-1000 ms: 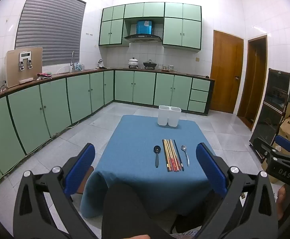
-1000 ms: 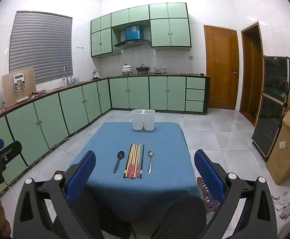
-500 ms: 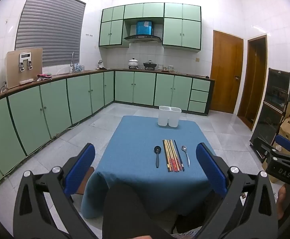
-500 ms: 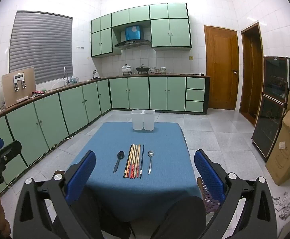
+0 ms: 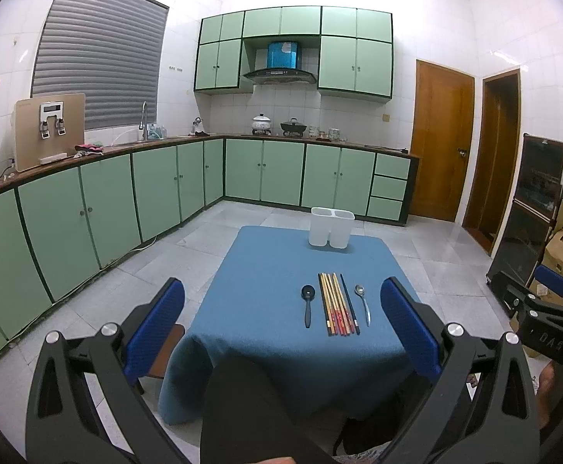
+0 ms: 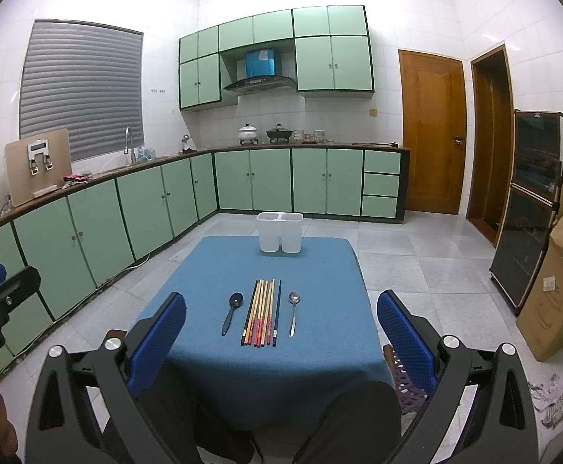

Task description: Organize utensils

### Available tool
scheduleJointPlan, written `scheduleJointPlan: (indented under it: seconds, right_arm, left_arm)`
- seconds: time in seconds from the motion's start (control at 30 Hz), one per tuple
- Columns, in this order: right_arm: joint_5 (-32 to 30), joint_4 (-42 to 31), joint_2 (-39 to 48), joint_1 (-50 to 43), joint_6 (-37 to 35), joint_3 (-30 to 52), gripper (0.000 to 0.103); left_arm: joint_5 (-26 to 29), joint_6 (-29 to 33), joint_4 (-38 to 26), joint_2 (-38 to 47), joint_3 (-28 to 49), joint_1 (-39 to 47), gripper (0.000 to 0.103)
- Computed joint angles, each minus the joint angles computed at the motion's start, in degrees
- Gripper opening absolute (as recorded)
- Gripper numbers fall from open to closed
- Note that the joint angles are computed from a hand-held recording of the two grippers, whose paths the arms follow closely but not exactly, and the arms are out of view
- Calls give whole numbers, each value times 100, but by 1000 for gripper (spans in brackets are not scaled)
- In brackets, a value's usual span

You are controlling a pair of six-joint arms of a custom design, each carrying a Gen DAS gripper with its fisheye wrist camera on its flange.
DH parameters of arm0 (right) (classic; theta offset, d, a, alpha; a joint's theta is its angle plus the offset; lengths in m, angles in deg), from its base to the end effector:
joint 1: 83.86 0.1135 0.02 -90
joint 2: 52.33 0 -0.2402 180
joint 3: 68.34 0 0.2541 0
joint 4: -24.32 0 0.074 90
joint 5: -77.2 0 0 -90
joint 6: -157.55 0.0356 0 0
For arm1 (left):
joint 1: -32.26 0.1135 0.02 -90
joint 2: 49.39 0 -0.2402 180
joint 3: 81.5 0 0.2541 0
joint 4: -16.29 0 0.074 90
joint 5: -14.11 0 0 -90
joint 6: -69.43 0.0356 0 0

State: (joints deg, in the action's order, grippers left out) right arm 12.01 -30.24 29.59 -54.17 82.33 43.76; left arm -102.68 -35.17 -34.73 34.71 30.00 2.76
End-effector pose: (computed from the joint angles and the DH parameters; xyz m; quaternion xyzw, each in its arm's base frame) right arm 0.2704 0.1370 0.4352 0.0089 0.8290 0.0331 0.5582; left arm 0.2845 -0.1425 0.4270 -0.0202 0.8237 -0.0202 0.5664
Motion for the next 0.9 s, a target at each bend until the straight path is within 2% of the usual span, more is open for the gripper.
scheduleJointPlan:
  seconds: [0.9]
  right_arm:
    - [68,83,-47,74,7,-125,97]
  left_arm:
    - [-43,-25,-47,48,84,-36,98]
